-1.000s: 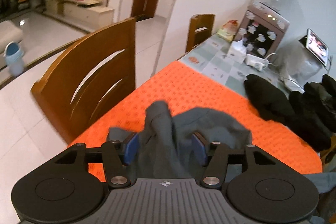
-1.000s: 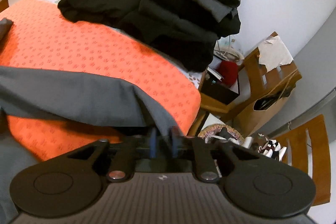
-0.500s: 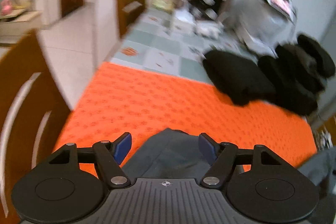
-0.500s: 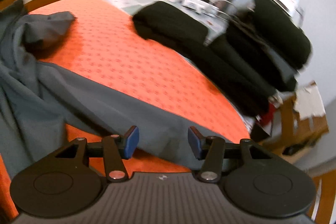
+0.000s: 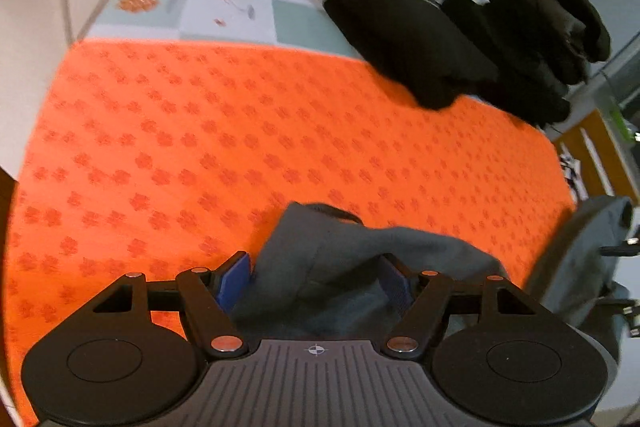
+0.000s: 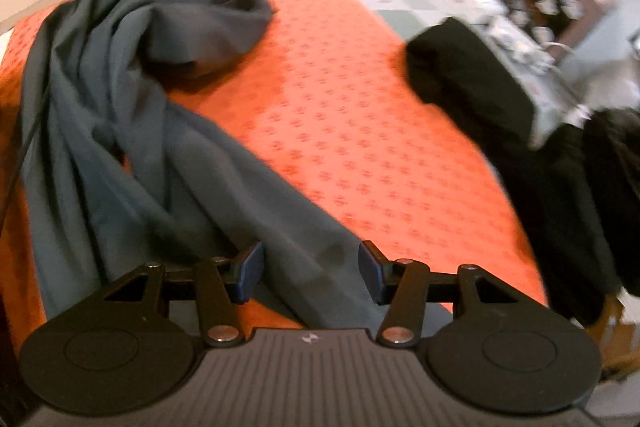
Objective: Fold clothes
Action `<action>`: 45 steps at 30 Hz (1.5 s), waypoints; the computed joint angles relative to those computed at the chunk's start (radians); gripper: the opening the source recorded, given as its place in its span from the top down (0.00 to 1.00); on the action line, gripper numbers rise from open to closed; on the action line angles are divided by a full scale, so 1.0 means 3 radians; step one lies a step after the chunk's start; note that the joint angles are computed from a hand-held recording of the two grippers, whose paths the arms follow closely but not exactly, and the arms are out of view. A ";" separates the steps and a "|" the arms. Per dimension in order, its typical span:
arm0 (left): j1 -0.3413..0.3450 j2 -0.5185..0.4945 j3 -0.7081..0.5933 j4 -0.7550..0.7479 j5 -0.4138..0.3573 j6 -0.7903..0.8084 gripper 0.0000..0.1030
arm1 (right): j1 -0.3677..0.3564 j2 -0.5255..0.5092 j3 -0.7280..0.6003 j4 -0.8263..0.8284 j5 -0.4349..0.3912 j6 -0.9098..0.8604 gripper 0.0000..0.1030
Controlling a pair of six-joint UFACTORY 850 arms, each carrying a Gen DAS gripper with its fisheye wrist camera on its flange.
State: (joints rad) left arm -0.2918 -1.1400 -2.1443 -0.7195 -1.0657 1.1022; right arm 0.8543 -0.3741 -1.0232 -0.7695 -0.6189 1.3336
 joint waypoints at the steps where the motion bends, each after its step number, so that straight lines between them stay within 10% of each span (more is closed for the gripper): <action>1: 0.0004 -0.0028 -0.0037 -0.0001 -0.0066 -0.0002 0.43 | -0.0024 -0.0046 -0.0033 0.0077 0.0052 -0.0134 0.43; 3: 0.0020 -0.0010 0.0010 -0.0055 -0.0084 0.0055 0.78 | -0.0060 -0.0130 -0.0099 0.0231 0.0115 -0.0383 0.44; 4: 0.0038 0.0062 0.0138 -0.0146 -0.0007 0.0158 0.80 | -0.0071 -0.0173 -0.0132 0.0305 0.0126 -0.0503 0.46; 7: 0.0110 0.0340 0.0580 -0.0569 0.0315 0.0473 0.85 | -0.0103 -0.0230 -0.0183 0.0425 0.0056 -0.0594 0.95; 15: 0.0373 0.0804 0.1053 -0.1556 0.1382 0.0326 0.86 | -0.0335 0.0088 0.0090 -0.0012 -0.0142 0.0652 0.95; 18: 0.0435 0.0860 0.1094 -0.1555 0.1692 0.0128 0.86 | -0.0462 0.0133 0.0175 -0.0276 -0.0330 0.1316 0.76; 22: 0.0515 0.0819 0.1013 -0.1378 0.1667 -0.0256 0.86 | -0.0534 0.0186 0.0242 -0.0481 -0.0398 0.1605 0.73; 28: 0.0507 0.0947 0.1188 -0.1628 0.1734 -0.0004 0.86 | -0.0470 0.0302 0.0390 -0.1026 0.0325 0.1596 0.58; 37: 0.0480 0.1157 0.1415 -0.1899 0.1832 0.0251 0.86 | -0.0291 -0.0340 0.0009 -0.0509 -0.0113 0.0386 0.55; 41: 0.0489 0.1278 0.1550 -0.2080 0.1826 0.0421 0.86 | -0.0264 -0.0413 0.0062 -0.0583 -0.0310 0.0471 0.59; 45: 0.0508 0.1418 0.1710 -0.2224 0.1837 0.0566 0.86 | -0.0235 -0.0348 0.0205 -0.0782 -0.0447 0.0865 0.96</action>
State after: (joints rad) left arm -0.1395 -0.7146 -1.6313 -1.3867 -0.5147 1.2720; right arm 0.7838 -0.4784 -0.9617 -1.0040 -0.7532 1.5930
